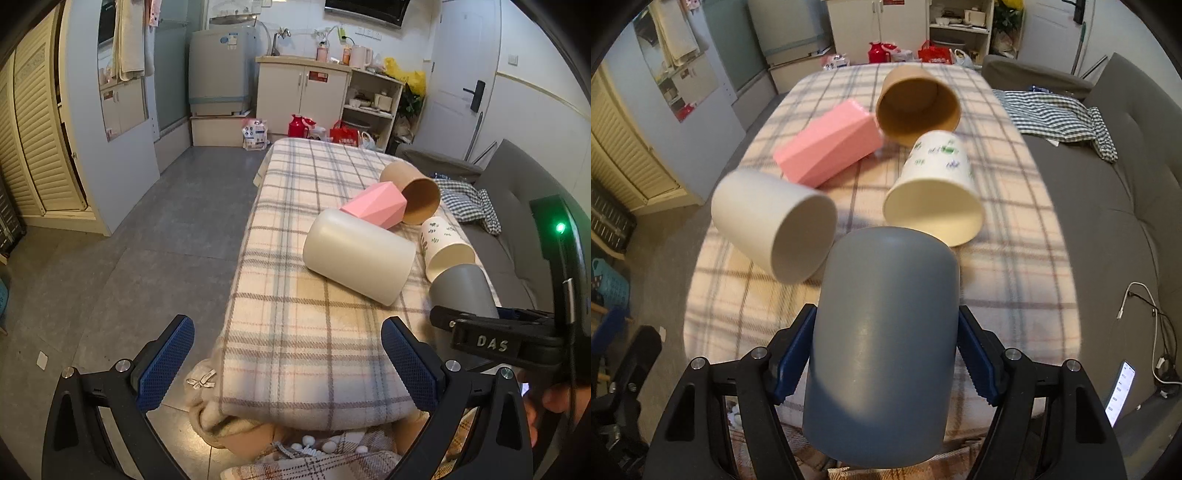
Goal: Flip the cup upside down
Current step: 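Lift the grey cup with the right gripper and rotate it upright, then lower the grey cup with the right gripper, open end down, onto the table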
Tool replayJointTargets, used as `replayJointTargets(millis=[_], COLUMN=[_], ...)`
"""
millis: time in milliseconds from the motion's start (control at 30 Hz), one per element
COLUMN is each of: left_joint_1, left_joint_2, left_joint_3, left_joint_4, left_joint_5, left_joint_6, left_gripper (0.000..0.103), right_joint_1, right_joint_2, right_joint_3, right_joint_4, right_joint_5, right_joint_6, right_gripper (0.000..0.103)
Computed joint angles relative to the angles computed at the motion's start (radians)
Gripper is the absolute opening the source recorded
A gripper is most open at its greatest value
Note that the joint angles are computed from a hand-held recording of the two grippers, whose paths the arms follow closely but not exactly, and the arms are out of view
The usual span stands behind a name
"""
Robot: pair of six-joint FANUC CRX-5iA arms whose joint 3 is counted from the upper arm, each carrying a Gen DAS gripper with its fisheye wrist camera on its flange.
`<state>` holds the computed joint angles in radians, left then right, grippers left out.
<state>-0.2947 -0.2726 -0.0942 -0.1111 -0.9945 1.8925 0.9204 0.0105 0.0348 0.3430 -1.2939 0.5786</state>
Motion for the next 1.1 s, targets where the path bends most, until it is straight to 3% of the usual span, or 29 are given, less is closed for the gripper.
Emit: replayJointTargets(millis=[467,533,767,1000,1100], left_joint_1=[-0.03,-0.044,-0.112,-0.152,-0.173], left_joint_2=[0.089,0.101,0.154,0.281,0.383], left_joint_3=[0.07,0.09,0.192,0.348,0.459], left_joint_4=[-0.018,-0.03,-0.066,0.039,0.083], left_joint_5=[-0.075,-0.091,-0.153,-0.216,-0.287], left_joint_6=[0.03,0.039,0.068,0.011,-0.028], left_gripper=[0.103,0.103,0.103,0.103,0.103], right_joint_1=[-0.042,-0.049,-0.036,-0.082,-0.13], right_joint_2=[-0.006,-0.023,-0.135,-0.208,-0.236], right_joint_3=[-0.026,-0.035,-0.104,-0.172,-0.2], right_joint_4=[-0.036,-0.045,0.072,0.173,0.151], right_joint_5=[0.059,0.074,0.101,0.025,0.023], right_joint_6=[0.035,0.035,-0.02,-0.048,-0.055], right_gripper=[0.074,0.08,0.084,0.084,0.084])
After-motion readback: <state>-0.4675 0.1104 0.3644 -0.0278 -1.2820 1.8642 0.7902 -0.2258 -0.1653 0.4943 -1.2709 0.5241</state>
